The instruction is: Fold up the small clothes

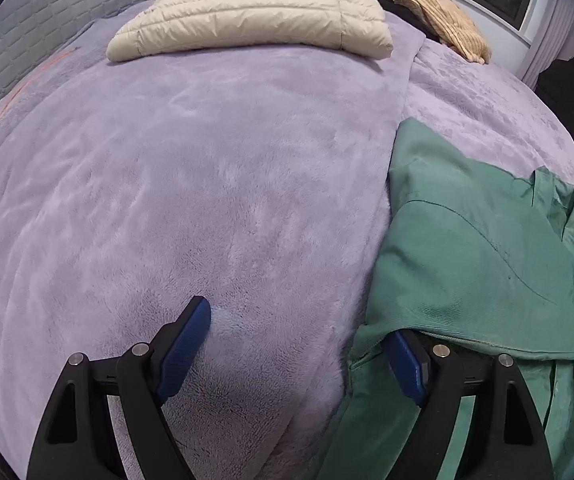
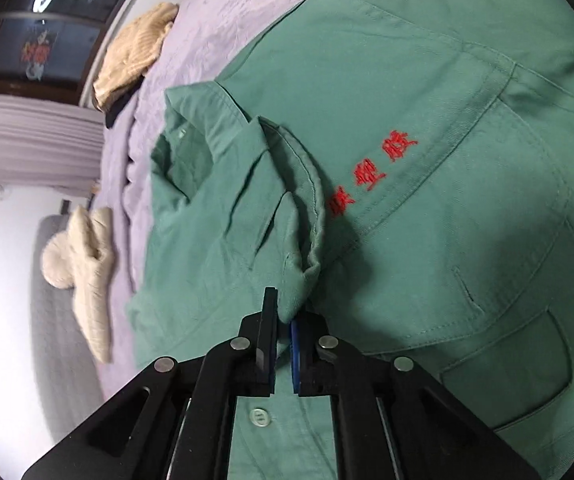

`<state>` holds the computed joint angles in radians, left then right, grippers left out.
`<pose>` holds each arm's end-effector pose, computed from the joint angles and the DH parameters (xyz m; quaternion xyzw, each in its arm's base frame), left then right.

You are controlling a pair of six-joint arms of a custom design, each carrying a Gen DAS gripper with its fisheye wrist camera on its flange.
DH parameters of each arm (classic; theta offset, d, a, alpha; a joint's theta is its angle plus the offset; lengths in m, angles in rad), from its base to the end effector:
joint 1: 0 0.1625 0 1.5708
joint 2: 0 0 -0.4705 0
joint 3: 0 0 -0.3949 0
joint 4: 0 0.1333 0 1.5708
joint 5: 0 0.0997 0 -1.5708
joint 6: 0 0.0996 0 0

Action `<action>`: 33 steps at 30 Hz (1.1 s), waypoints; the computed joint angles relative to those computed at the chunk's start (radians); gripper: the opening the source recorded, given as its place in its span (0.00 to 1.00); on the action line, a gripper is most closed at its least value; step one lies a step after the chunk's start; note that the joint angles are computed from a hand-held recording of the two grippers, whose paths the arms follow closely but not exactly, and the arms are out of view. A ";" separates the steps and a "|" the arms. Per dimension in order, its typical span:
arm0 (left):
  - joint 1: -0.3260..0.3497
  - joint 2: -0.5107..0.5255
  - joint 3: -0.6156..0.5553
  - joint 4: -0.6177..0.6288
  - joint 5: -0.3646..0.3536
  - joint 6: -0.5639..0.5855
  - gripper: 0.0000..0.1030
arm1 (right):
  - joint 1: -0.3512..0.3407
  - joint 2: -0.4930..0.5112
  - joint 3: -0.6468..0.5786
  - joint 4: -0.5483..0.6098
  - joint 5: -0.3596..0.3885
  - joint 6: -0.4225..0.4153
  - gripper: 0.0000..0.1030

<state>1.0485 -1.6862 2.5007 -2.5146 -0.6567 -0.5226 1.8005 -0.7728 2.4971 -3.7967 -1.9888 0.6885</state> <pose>0.0225 -0.3862 0.2952 -0.0286 0.8955 -0.2700 0.3527 0.1832 -0.3758 0.0688 -0.2656 -0.9111 0.3067 0.0726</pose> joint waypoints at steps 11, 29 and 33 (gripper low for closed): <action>-0.019 -0.155 -0.076 0.271 -0.095 0.136 0.82 | 0.072 -0.083 0.023 0.158 -0.083 0.042 0.18; 0.083 0.230 -0.246 -0.110 -0.244 0.325 0.82 | 0.036 -0.139 -0.023 0.272 -0.063 -0.060 0.12; 0.159 0.337 -0.370 -0.037 -0.325 0.317 0.82 | 0.027 -0.134 0.038 0.176 -0.056 0.003 0.58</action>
